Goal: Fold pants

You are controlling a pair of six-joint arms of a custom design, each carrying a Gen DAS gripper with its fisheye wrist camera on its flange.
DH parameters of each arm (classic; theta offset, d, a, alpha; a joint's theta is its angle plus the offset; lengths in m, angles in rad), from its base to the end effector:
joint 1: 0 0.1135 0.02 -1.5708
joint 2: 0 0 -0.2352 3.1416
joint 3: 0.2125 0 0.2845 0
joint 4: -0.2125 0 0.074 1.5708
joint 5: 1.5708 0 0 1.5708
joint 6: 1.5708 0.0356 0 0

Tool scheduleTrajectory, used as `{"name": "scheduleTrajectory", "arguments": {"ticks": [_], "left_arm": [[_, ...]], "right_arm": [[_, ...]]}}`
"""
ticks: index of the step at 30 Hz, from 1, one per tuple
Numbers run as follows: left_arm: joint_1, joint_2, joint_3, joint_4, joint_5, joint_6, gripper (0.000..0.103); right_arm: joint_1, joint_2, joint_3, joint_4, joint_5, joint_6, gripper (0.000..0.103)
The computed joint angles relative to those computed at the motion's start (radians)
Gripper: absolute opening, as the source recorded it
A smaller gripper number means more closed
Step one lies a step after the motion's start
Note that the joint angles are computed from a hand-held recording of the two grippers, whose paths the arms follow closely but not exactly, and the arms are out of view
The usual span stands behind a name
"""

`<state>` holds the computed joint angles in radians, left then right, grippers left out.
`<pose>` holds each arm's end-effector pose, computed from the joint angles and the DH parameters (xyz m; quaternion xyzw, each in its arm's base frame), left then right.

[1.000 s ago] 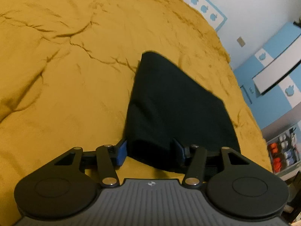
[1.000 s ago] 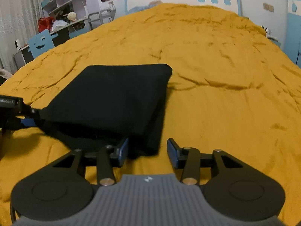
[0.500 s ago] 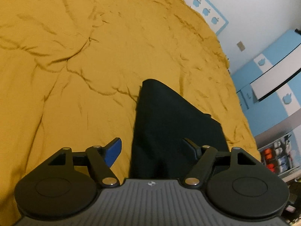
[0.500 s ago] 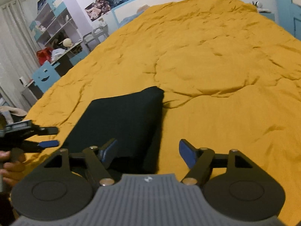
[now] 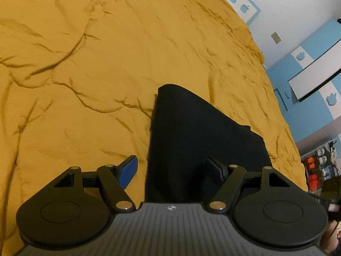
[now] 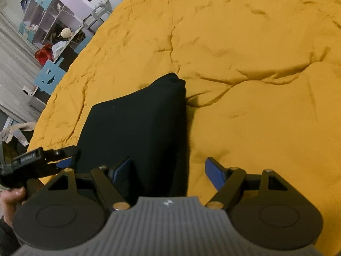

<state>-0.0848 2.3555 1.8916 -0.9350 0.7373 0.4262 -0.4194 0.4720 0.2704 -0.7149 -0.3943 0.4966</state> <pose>0.4752 -0.0644 0.1103 0.2648 0.8914 -0.3402 0.1399 0.1517 -0.0527 0.1387 0.3541 0.8607 0.1975 0.3077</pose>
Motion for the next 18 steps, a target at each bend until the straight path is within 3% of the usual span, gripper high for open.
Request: {"name": "scheduleTrajectory", "arguments": {"ticks": [8, 18], "left_arm": [[-0.016, 0.006, 0.000, -0.018, -0.009, 0.067, 0.085], [-0.030, 0.064, 0.069, -0.074, 0.001, 0.089, 0.085]], "right_arm": [[-0.037, 0.247, 0.028, 0.182, -0.100, -0.022, 0.079], [0.000, 0.346, 0.001, 0.358, -0.125, 0.034, 0.080]]}}
